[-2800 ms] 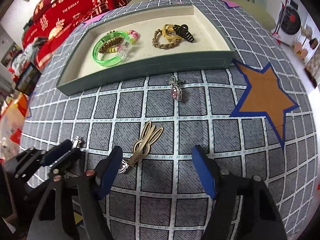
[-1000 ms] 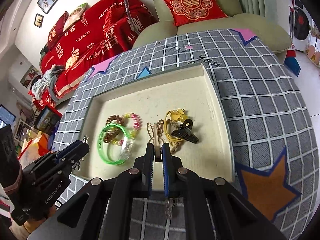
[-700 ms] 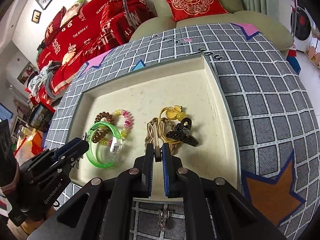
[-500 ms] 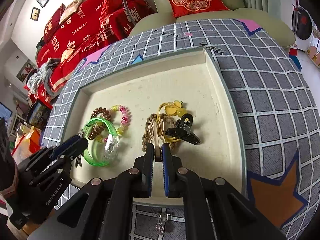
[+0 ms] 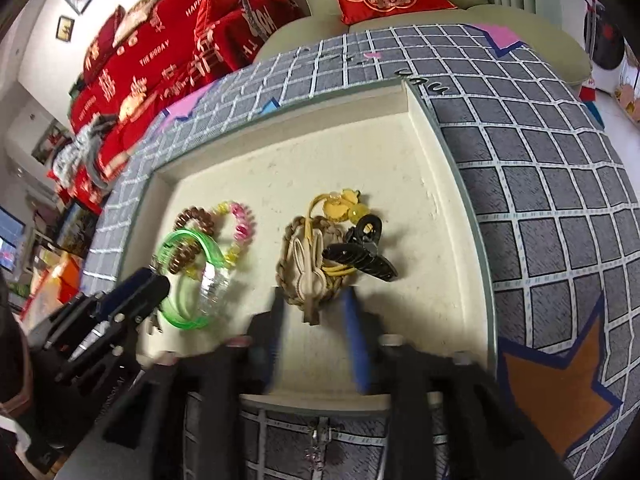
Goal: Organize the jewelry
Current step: 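Lower the barrette into the tray and open left while right releases the cord tie, then withdraw both tools toward the heart pendant and silver charm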
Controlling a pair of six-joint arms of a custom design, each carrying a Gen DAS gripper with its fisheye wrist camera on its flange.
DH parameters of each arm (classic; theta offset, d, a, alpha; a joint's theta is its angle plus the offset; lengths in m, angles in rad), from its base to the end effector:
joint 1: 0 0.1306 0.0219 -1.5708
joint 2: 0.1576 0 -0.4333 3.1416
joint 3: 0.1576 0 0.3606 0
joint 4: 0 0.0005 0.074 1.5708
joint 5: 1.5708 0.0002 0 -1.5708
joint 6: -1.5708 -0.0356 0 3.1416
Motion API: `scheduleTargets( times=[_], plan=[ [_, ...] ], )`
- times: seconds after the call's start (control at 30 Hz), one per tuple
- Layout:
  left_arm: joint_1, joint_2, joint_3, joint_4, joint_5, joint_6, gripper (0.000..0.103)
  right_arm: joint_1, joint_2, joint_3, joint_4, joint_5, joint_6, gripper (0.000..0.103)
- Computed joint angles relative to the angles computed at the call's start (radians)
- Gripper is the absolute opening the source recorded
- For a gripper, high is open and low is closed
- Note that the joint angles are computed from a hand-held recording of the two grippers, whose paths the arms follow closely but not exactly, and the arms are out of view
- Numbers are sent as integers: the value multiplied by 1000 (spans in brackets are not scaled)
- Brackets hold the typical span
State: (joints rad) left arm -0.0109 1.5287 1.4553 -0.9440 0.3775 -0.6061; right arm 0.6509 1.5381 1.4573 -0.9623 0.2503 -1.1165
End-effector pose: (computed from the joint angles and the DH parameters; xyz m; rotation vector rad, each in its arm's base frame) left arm 0.4874 -0.0189 0.4434 0.8870 2.3374 -0.2481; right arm 0.3953 0.2893 0.4376 0.6853 2.5077 0.3353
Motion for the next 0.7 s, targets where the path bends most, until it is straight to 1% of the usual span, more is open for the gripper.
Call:
scheduleTargets(
  times=[0.07, 0.2, 0.23, 0.27, 0.3, 0.33, 0.37, 0.47, 0.57, 0.63, 0.67, 0.7],
  plan=[
    [2, 6, 12, -17, 6, 5, 29, -1, -11, -4, 9, 6, -10, 51],
    [8, 4, 20, -22, 22, 9, 29, 0, -34, -6, 21, 22, -25, 51],
    [10, 4, 24, -25, 30, 13, 36, 0, -38, -6, 20, 28, -27, 51],
    [12, 3, 28, -29, 36, 17, 56, 1, -42, -5, 17, 37, -30, 51],
    [15, 0, 26, -24, 38, 26, 103, 4, -49, -5, 15, 44, -34, 51],
    [24, -21, 5, 31, 44, 67, 103, 5, -55, -7, 14, 49, -38, 51],
    [27, -31, -9, 64, 55, 80, 103, 8, -59, -7, 12, 53, -43, 51],
    [24, -30, 1, 38, 58, 67, 103, 20, -72, -6, 1, 69, -50, 51],
    [25, -51, -24, 58, 55, 57, 103, 35, -81, -4, -10, 82, -55, 52],
    [27, -61, -32, 53, 52, 44, 103, 47, -87, -7, -15, 89, -64, 60],
    [30, -69, -41, 47, 57, 32, 103, 54, -90, -8, -19, 95, -68, 66],
    [36, -73, -41, 36, 62, 22, 103, 61, -94, -11, -22, 101, -72, 67]
  ],
)
